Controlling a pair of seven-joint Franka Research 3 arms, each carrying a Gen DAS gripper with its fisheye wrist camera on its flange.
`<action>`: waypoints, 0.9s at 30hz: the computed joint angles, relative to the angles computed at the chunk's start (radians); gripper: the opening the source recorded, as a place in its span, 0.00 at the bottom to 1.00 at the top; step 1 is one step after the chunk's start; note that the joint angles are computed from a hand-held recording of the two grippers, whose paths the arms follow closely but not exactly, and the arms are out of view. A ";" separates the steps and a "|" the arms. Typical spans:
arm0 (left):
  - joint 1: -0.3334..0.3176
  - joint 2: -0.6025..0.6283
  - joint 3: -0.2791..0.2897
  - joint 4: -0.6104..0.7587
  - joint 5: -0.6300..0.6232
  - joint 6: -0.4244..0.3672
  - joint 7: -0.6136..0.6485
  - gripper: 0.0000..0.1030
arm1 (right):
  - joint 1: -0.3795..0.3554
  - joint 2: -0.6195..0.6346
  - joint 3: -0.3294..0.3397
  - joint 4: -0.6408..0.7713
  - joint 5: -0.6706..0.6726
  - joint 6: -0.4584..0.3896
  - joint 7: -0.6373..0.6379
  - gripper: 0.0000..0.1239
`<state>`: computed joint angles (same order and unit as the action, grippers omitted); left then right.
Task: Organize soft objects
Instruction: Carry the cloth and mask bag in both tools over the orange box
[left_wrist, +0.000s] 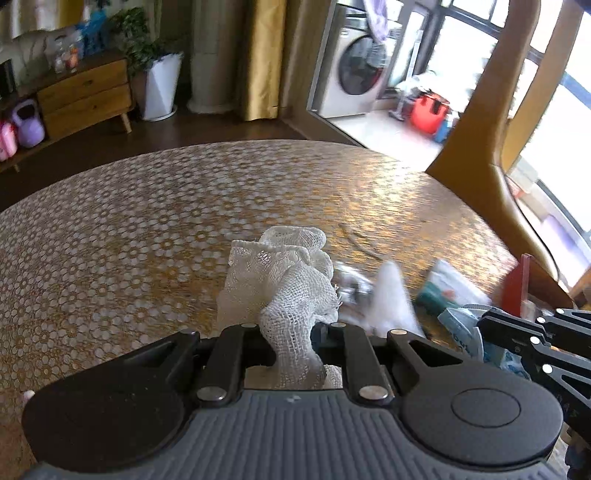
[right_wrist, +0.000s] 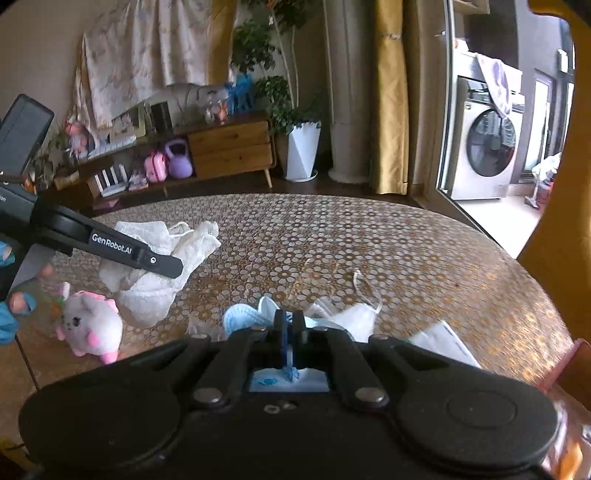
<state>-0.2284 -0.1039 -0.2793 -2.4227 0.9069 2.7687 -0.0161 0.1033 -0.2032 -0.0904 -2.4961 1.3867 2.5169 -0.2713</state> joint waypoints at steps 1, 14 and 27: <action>-0.009 -0.002 -0.006 0.006 -0.008 0.000 0.010 0.14 | -0.010 -0.013 -0.010 -0.008 -0.015 -0.012 0.008 0.01; -0.155 0.159 -0.044 0.236 -0.037 -0.024 0.120 0.14 | -0.131 -0.129 -0.131 -0.050 -0.071 -0.079 0.026 0.01; -0.348 0.472 0.023 0.623 -0.094 -0.079 0.293 0.14 | -0.256 0.014 -0.174 0.068 0.019 -0.074 -0.039 0.01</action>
